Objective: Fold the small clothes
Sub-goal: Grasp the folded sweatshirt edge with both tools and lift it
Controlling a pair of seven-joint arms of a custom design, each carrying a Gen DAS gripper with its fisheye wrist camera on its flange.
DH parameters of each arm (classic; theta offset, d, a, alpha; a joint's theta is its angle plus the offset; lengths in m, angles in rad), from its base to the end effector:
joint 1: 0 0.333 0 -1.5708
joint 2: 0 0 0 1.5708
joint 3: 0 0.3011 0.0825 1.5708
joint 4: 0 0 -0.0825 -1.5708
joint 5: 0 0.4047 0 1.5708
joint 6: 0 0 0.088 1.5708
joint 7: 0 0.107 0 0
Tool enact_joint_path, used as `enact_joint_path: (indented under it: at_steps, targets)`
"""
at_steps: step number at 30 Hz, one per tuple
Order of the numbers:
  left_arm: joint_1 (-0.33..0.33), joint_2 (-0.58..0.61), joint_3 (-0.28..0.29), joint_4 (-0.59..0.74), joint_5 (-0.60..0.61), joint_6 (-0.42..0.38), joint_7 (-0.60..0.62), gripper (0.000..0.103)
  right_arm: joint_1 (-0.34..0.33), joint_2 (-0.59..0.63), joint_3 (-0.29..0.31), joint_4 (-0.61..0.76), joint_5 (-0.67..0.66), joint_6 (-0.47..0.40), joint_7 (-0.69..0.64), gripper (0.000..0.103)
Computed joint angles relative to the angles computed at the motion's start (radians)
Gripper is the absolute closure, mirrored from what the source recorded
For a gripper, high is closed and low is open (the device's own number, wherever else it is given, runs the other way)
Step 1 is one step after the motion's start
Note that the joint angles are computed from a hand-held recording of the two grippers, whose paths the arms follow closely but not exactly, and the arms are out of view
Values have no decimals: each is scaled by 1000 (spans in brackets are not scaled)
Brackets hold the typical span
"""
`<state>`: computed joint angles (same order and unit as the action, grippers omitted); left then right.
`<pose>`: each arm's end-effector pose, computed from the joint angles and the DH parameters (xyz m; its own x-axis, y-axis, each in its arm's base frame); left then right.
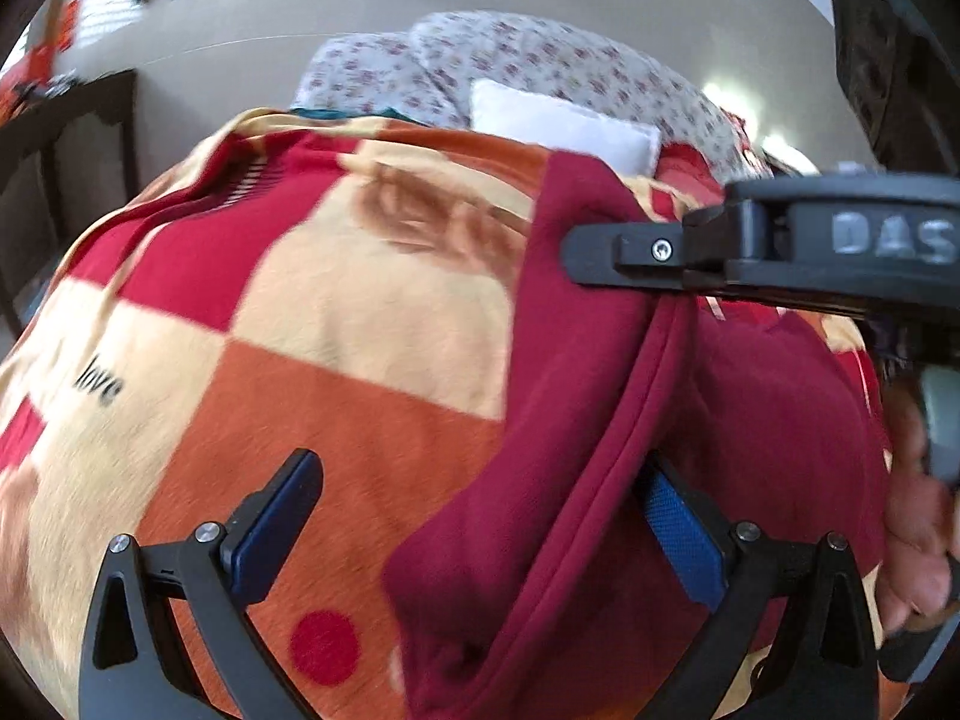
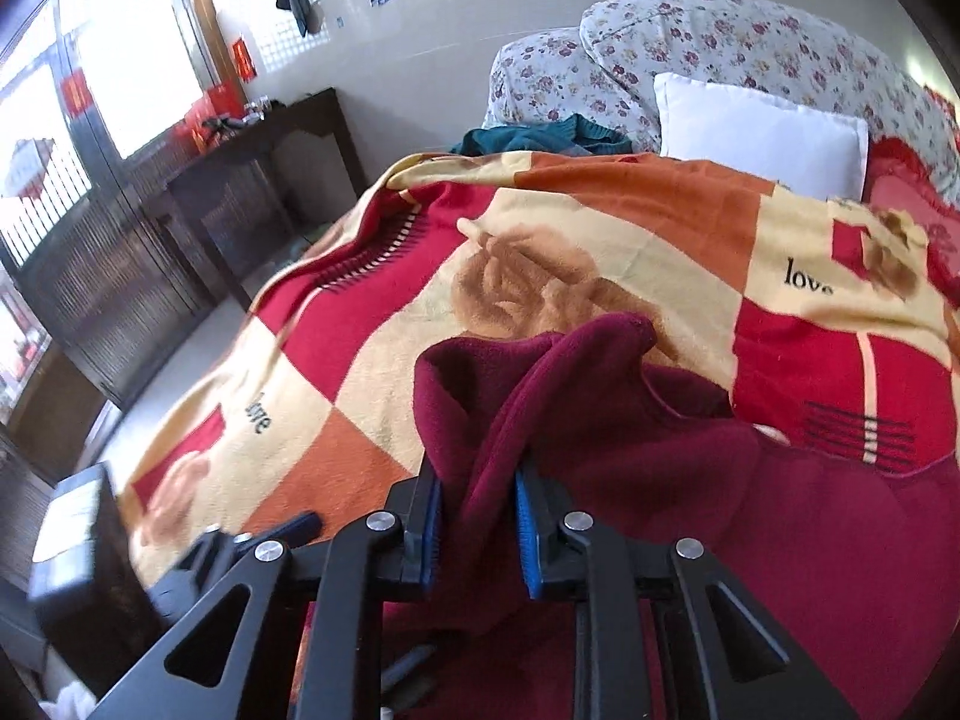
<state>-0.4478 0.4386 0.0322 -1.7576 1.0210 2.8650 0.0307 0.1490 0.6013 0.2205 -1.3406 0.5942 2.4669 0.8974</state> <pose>0.6192 -0.3275 0.3492 0.1158 -0.9697 0.2150 -0.6683 -0.2362 -0.7054 0.7359 0.2404 0.4239 0.6241 -0.7289 -0.2816 -0.6854 -0.3376 -0.6452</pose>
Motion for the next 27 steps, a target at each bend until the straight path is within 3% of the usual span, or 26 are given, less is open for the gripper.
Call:
enact_joint_path:
  at_steps: [1,2,3,4,5,8,9,11,13,16,18,25,27]
  targets:
    - [16,18,-21,24,-34,-9,56,7,-17,-3,10,-4,23,-12,-6,78]
    - [25,32,-33,41,-59,-5,97,28,-36,-7,19,-11,55,-24,-9,73]
    - [38,41,-48,49,-97,4,146,42,-64,-15,31,-22,101,-45,-14,56]
    - [70,54,-88,60,-175,10,236,66,-80,-28,32,-40,131,-50,-18,47]
    - [81,60,-107,69,-225,-4,286,72,-95,-53,31,-78,168,-28,-33,41]
    - [59,69,-77,78,-269,-3,319,77,-118,-125,17,-201,252,101,-122,44]
    - [56,71,-72,77,-290,3,332,77,-125,-132,12,-220,275,116,-130,62]
    - [42,69,-53,71,-324,24,340,80,-154,-106,5,-201,319,45,-110,83]
    - [22,58,-32,62,-343,27,343,82,-170,-76,1,-188,358,5,-95,83]
    - [-7,36,-11,49,-339,13,349,83,-144,-40,-26,-187,314,35,-61,89]
    - [-12,18,-15,38,-340,12,353,84,-189,-30,8,-192,394,18,-96,92]
    - [-37,-18,-29,50,-304,-52,341,85,-210,-114,-4,-281,466,23,-167,91]
    - [-36,-20,-43,64,-297,-76,343,85,-178,-115,-36,-298,418,50,-146,91]
